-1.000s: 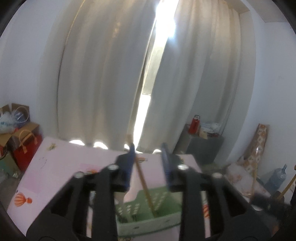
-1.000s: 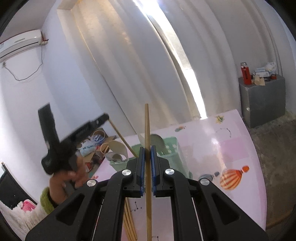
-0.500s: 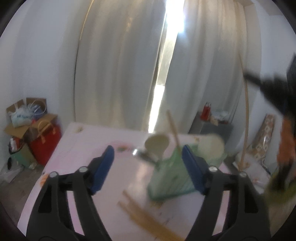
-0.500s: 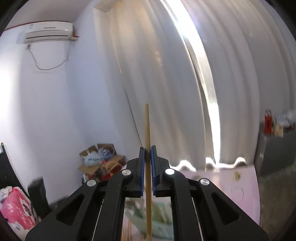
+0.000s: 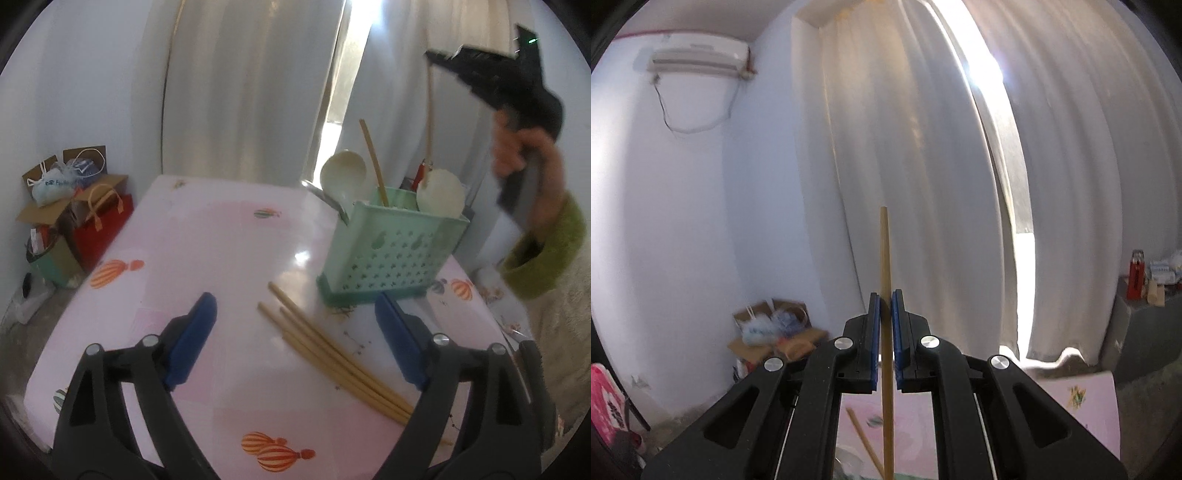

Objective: Organize utensils
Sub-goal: 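Lower the chopstick into the green holder and open the right tool, then bring both open tools back to the remaining chopsticks on the table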

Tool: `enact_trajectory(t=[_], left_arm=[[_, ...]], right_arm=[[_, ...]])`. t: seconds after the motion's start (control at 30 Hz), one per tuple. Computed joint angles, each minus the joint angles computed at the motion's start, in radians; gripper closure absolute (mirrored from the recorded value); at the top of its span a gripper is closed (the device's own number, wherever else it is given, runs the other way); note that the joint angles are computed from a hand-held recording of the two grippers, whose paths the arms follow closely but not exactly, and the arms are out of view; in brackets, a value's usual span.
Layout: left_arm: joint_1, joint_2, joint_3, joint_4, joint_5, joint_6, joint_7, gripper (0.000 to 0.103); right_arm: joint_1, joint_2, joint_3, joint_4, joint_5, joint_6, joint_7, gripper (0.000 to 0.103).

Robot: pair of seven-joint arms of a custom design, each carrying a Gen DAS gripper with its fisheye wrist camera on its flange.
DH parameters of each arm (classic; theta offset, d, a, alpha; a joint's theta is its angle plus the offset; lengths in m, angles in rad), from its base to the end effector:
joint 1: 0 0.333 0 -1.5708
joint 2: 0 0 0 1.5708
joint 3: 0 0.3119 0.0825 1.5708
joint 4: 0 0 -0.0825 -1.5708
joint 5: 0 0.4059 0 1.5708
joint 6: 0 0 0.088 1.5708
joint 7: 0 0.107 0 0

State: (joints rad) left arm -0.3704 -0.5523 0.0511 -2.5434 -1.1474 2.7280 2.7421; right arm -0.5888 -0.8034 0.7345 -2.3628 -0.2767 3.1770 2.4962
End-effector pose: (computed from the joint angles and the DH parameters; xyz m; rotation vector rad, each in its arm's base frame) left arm 0.4283 -0.1040 0.5100 -1.2066 2.2090 -1.3673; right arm 0.4094 0.2020 0.6691 -1.1259 1.3966 -1.1106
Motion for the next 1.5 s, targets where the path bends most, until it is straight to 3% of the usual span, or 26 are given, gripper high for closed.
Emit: enact_trajectory(t=[0.07, 0.23, 0.4, 0.7, 0.83, 1.03, 1.23, 1.5], left_arm=[[-0.003, -0.007, -0.002, -0.009, -0.001, 0.003, 0.008, 0.019], [-0.007, 0.006, -0.007, -0.006, -0.002, 0.013, 0.016, 0.017], [-0.005, 0.01, -0.001, -0.003, -0.002, -0.009, 0.006, 0.017], [0.025, 0.046, -0.025, 0.003, 0.047, -0.048, -0.016, 0.016], [0.026, 0.053, -0.036, 0.003, 0.067, -0.049, -0.031, 0.016], [0.028, 0.056, -0.057, -0.005, 0.125, -0.057, -0.093, 0.016], [0.022, 0.052, -0.072, -0.02, 0.215, -0.037, -0.159, 0.016], [0.024, 0.069, -0.092, -0.021, 0.368, -0.034, -0.3, 0.016]], right_arm=[[0.011, 0.013, 0.009, -0.013, -0.01, -0.042, -0.009, 0.096], [0.147, 0.017, -0.063, -0.081, -0.045, -0.134, 0.001, 0.095], [0.266, -0.101, -0.152, -0.185, -0.05, -0.193, 0.079, 0.078], [0.451, -0.381, -0.187, -0.369, -0.06, -0.383, 0.233, 0.062], [0.57, -0.433, -0.216, -0.433, -0.051, -0.481, 0.283, 0.058], [0.701, -0.442, -0.254, -0.49, -0.048, -0.556, 0.344, 0.054], [0.79, -0.429, -0.291, -0.531, -0.04, -0.559, 0.387, 0.049], [0.83, -0.366, -0.31, -0.539, -0.043, -0.527, 0.389, 0.041]])
